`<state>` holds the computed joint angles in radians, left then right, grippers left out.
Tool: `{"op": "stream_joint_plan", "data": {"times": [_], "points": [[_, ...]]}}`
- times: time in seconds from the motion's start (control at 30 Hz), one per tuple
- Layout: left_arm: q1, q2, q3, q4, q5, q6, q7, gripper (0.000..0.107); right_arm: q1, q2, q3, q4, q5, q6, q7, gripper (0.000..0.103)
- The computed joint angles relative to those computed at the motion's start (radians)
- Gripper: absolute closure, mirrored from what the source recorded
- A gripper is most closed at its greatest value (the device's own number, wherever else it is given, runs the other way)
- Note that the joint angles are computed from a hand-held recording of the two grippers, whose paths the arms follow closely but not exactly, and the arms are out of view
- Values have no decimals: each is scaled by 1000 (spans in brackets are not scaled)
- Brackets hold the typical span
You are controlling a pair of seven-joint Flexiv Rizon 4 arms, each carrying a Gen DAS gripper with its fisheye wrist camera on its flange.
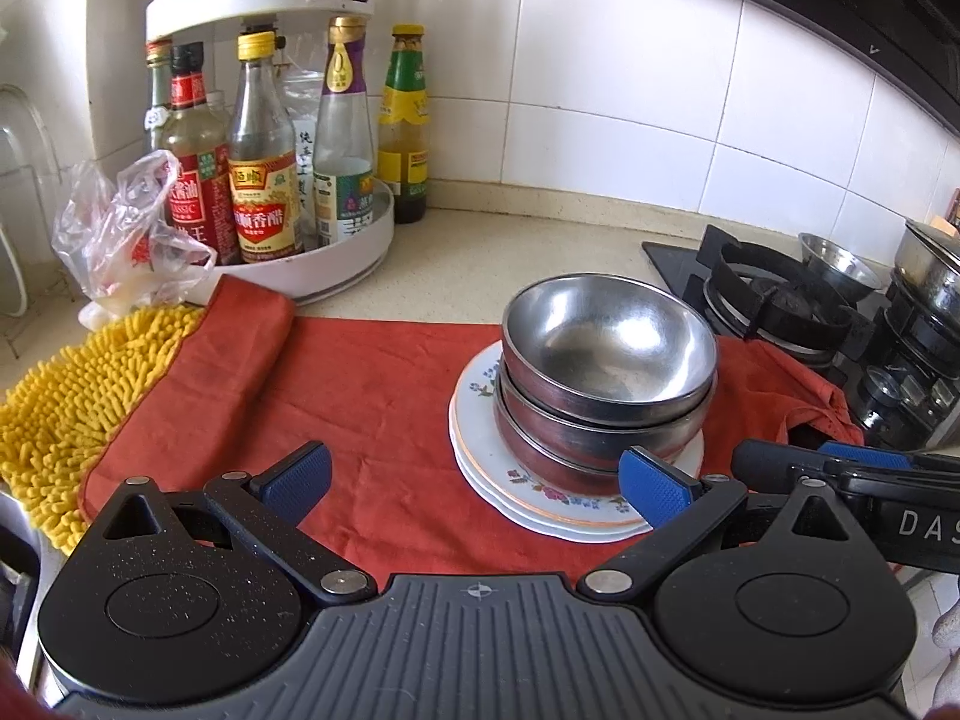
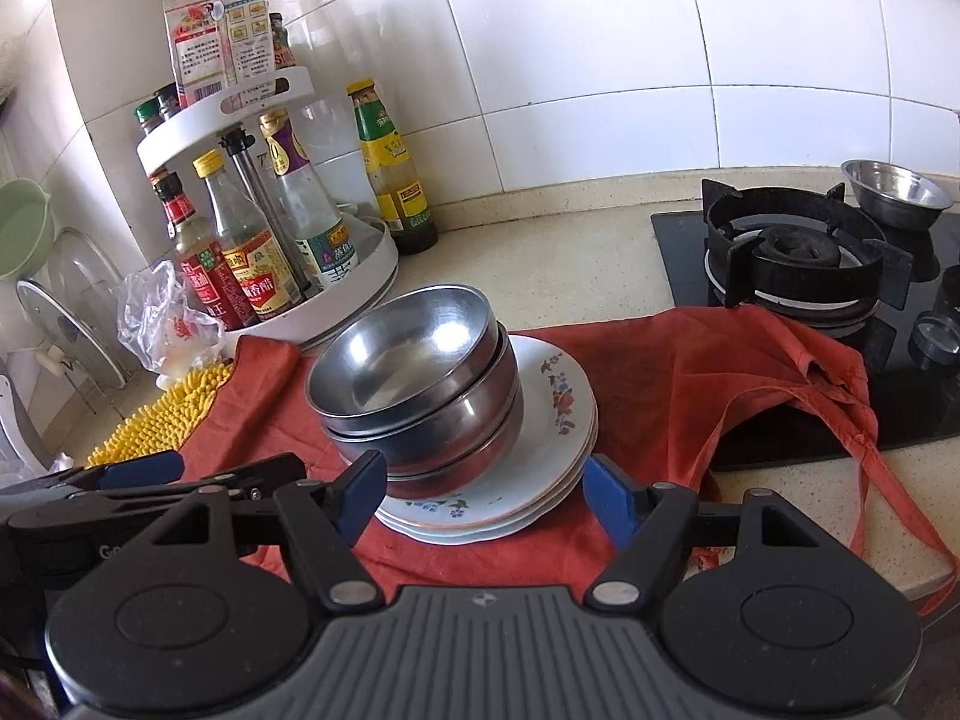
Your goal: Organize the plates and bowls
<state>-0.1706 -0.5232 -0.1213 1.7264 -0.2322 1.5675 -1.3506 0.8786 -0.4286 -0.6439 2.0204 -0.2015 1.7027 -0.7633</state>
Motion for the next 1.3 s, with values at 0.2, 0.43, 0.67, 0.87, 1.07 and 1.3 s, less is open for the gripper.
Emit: {"op": "stream_joint_plan", "data": {"times": [0.2, 0.43, 0.67, 0.87, 1.07, 1.3], "points": [[11, -2, -14, -7, -18, -32, 1, 4, -31, 2, 34, -5, -2, -1, 4, 33], [-1, -1, -1, -10, -16, -47, -12, 4, -35, 4, 39, 2, -5, -2, 7, 33], [-3, 3, 2, -8, -10, -57, -16, 4, -33, 13, 36, 16, -4, 4, 10, 33], [-14, 7, 13, -8, -3, -64, -24, 4, -21, 20, 25, 28, 1, 4, 7, 33], [-19, 9, 21, -8, 5, -72, -31, 4, -17, 23, 22, 32, 2, 1, 8, 33], [-24, 10, 28, -9, 13, -83, -36, 4, -22, 28, 26, 40, -3, -3, 13, 33]]}}
